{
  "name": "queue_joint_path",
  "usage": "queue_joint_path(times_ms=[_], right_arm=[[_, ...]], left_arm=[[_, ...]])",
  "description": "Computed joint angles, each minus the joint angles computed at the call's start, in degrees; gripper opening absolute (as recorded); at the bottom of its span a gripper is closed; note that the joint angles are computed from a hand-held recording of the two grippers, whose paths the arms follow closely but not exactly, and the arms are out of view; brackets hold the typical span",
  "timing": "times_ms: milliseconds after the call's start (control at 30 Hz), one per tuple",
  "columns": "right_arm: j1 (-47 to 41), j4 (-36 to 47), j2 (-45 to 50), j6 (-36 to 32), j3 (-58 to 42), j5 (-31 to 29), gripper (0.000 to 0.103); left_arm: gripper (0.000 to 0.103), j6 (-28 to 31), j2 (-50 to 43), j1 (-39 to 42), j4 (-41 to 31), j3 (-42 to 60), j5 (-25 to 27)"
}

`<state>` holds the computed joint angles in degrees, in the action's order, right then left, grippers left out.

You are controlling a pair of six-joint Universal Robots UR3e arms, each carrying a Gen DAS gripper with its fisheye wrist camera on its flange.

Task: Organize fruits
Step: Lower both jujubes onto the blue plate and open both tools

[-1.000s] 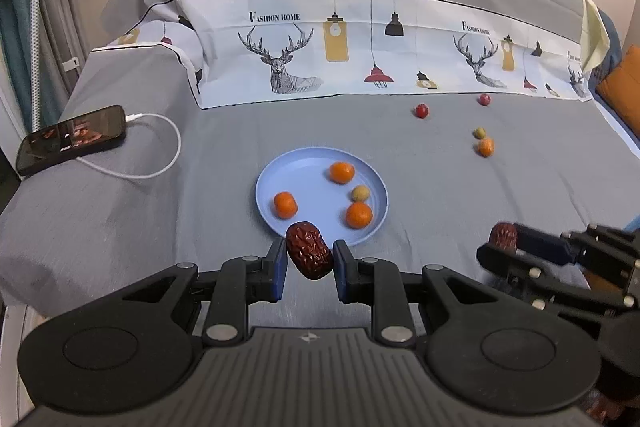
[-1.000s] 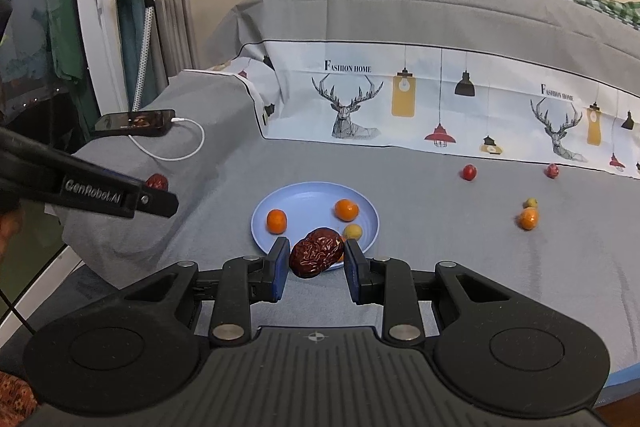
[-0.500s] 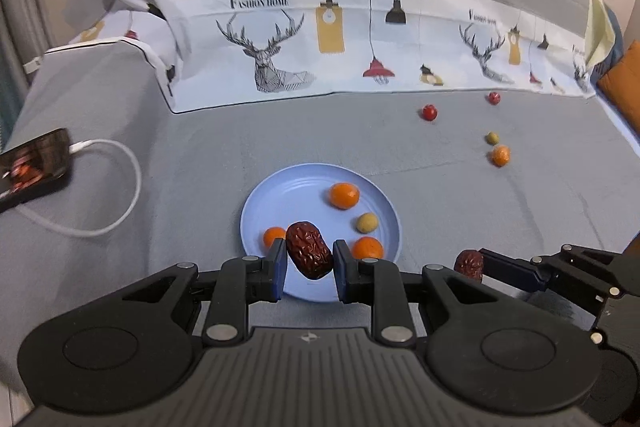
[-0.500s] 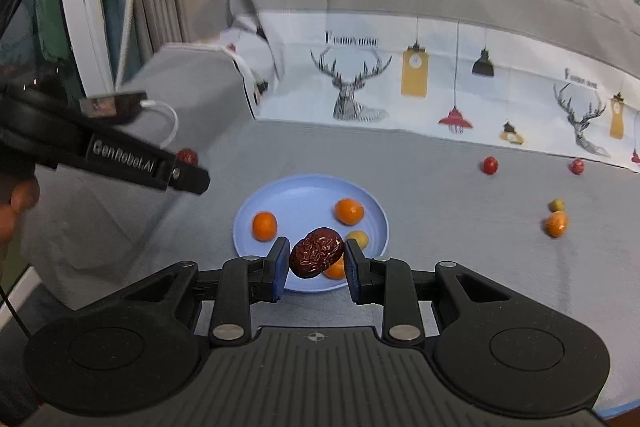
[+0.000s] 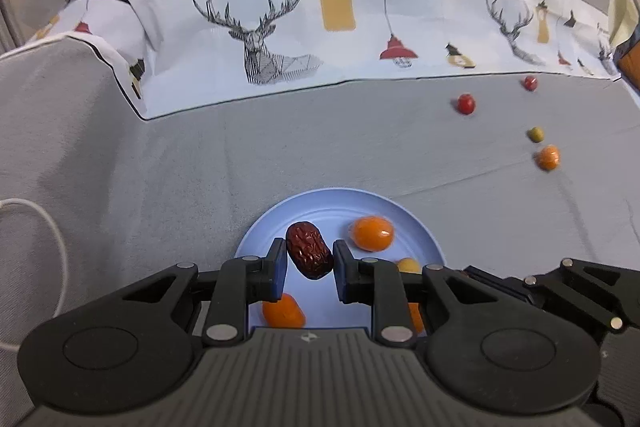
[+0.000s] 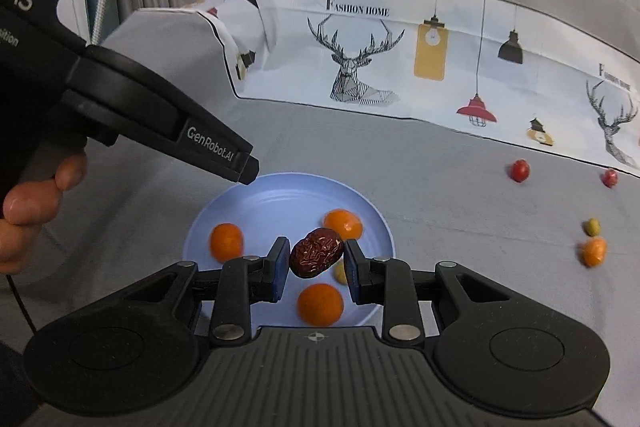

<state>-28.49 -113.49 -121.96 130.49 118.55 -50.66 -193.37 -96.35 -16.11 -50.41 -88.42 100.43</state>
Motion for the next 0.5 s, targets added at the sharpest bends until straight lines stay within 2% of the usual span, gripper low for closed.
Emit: queue_joint_path(times_ms=[133,300,333,367,400,433,500], right_arm=[[4.99,-12.75,8.4,5.19,1.35,-2.98,0.031],[8.77,-23.26,16.33,8.48,1.58,-5.45,0.031],[9.95,-24.59,18.35,9.14,0.91,-6.34,0.031],[11.0,-25.16,20.24,9.5,-0.03,-6.93,0.031],[12.01,-25.59,21.79,9.67,-0.82,-7.57,0.038],[13.14,-25.65,22.91,9.82,-1.69,-8.79,0.059],[13.7,-26.52,21.88,10.87,-1.15,-10.18,0.084]], left_arm=[[0.027,1.26,-2.43,1.37,0.8,-0.25,-0.63],[0.027,2.96,-4.87,2.19,2.86,-0.5,-2.08],[0.031,3.32,-5.32,2.22,3.57,-0.65,-2.48],[0.055,4.14,-5.79,2.23,3.48,-0.39,-3.01],[0.073,4.86,-6.28,2.09,2.97,0.12,-2.88],[0.099,4.22,-6.39,1.35,3.35,0.06,-0.97],[0.102,2.16,-4.33,-0.22,7.43,-3.45,3.35]])
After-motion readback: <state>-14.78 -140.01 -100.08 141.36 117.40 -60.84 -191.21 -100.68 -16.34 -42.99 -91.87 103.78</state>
